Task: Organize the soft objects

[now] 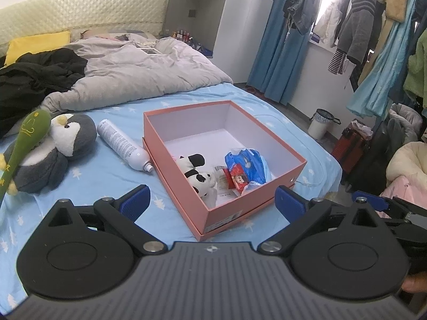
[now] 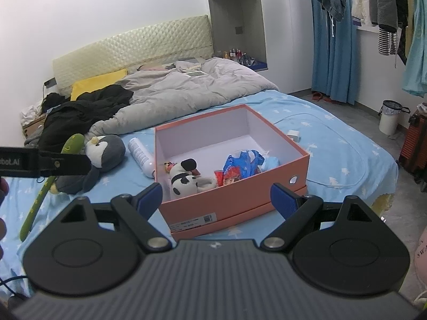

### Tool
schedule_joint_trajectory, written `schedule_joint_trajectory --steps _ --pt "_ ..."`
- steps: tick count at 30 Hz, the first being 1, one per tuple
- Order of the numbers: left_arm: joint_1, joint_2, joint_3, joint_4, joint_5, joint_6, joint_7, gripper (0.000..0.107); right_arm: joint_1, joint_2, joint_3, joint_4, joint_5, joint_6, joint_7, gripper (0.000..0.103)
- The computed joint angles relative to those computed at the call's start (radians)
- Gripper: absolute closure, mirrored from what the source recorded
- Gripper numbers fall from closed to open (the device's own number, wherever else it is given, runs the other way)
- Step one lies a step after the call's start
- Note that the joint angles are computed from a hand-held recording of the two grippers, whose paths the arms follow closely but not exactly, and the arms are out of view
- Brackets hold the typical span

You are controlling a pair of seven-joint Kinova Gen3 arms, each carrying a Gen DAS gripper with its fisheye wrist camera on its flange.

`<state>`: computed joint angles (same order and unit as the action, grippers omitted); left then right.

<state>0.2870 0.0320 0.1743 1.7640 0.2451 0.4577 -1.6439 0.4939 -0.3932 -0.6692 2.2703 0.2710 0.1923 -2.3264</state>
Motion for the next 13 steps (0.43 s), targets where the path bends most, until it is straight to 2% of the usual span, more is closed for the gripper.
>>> schedule_joint_trajectory --steps 13 --pt "-0.005 -0.005 -0.004 0.003 -0.009 -0.007 0.008 0.006 -0.01 0.002 0.004 -0.001 -0.004 -0.001 0.008 0.014"
